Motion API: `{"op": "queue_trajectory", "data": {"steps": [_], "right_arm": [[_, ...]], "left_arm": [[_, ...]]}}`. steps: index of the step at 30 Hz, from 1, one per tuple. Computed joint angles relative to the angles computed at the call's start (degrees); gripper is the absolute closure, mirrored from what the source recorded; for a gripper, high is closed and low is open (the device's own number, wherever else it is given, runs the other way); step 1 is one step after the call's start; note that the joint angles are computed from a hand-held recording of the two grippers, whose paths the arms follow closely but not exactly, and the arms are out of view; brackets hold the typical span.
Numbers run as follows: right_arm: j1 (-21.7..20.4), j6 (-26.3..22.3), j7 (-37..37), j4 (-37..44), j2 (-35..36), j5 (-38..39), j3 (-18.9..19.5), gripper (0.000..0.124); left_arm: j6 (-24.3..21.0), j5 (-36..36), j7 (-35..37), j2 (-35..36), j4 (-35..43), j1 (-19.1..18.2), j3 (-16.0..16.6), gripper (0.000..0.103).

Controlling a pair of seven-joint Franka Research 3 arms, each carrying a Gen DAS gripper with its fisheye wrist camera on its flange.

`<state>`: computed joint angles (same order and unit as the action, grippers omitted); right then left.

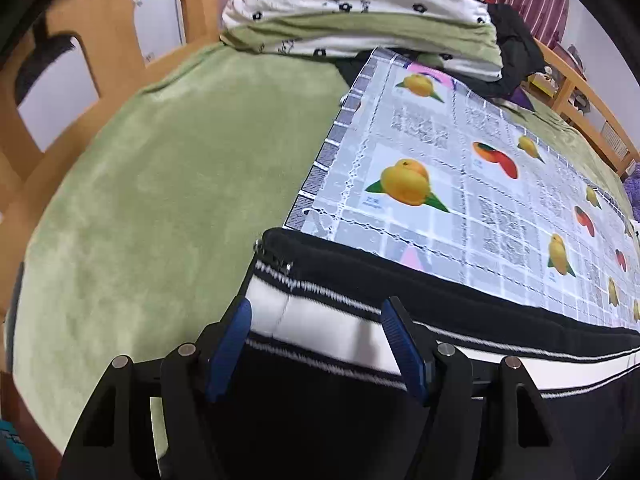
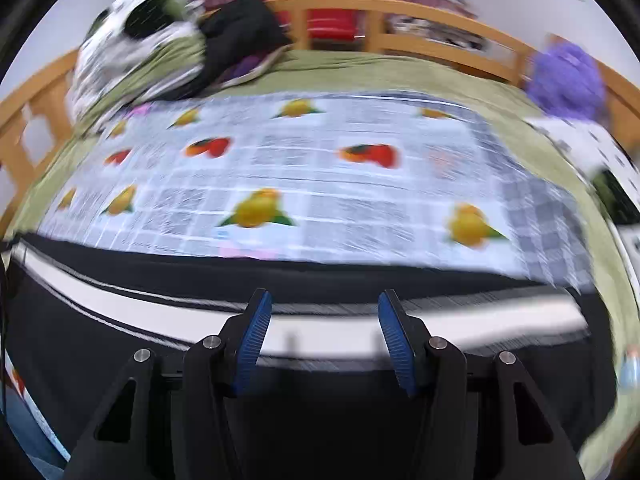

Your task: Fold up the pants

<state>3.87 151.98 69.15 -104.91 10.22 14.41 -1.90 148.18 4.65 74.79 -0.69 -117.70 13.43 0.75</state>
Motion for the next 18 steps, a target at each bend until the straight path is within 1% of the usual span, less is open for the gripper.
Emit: {"op": "queue_trajectory", "data": {"steps": [2,4,5,6,8,10,11,12,13,14,15,16,17,18], "right_arm": [[0.75,-1.23,-1.64,2.85,2.48,-0.99,0.72,0.069],[1.78,-2.51,-2.2,5.85,4.82,-3.03,0.83,0.069],[1.71,-3.28,-3.35,7.14,5.79,-2.61,1.23,0.069],[1.4,-5.39,-5.34,9.29,7.23,-1.69,1.92,0.069],[1.91,-9.11,-6.59,13.29,10.21,-2.59,1.87,0.069],[2.07,-14.42,-7.85,17.05,12.81,-3.24,1.89,0.07],[1.57,-17.25,-9.07,18.55,13.75,-2.18,2.38,0.07],[1.59,-18.18,-9.6,18.92,14.03,-1.97,2.38,0.071],[2.04,-18.13,-10.29,18.38,13.8,-2.78,2.15,0.072],[2.44,-18.02,-10.96,17.8,13.47,-3.59,1.94,0.079],[2.42,-18.87,-12.23,17.51,13.12,-3.55,2.15,0.093],[2.53,-19.5,-12.69,17.57,13.07,-3.46,2.18,0.102],[2.79,-20.12,-12.93,17.56,12.9,-3.8,2.06,0.116],[3.32,-20.14,-12.73,17.24,12.58,-4.65,1.78,0.116]], "left_arm": [[0.69,-2.52,3.6,1.06,0.55,0.25,0.23,0.037],[2.87,-4.7,6.62,1.8,0.45,0.71,0.36,0.039],[3.7,-7.37,8.72,2.1,0.42,1.0,0.34,0.045],[3.91,-10.34,10.61,2.58,0.68,1.31,0.3,0.047],[4.2,-11.13,10.71,3.29,1.04,1.71,0.29,0.062],[4.57,-11.11,10.77,3.53,1.18,2.04,0.23,0.069],[4.73,-12.91,12.22,3.39,0.96,2.35,0.11,0.07],[4.78,-15.13,14.02,3.18,0.74,2.65,-0.01,0.073],[4.71,-16.53,15.27,2.97,0.56,2.81,-0.05,0.074],[4.72,-17.99,16.7,2.54,0.2,2.91,-0.09,0.075],[4.92,-18.65,17.4,2.18,-0.13,2.88,-0.07,0.075],[5.21,-18.85,17.75,1.83,-0.48,2.77,-0.03,0.076],[5.57,-18.81,18.03,1.47,-0.85,2.62,0.01,0.077],[6.08,-18.82,18.48,1.09,-1.28,2.44,0.03,0.077]]}}
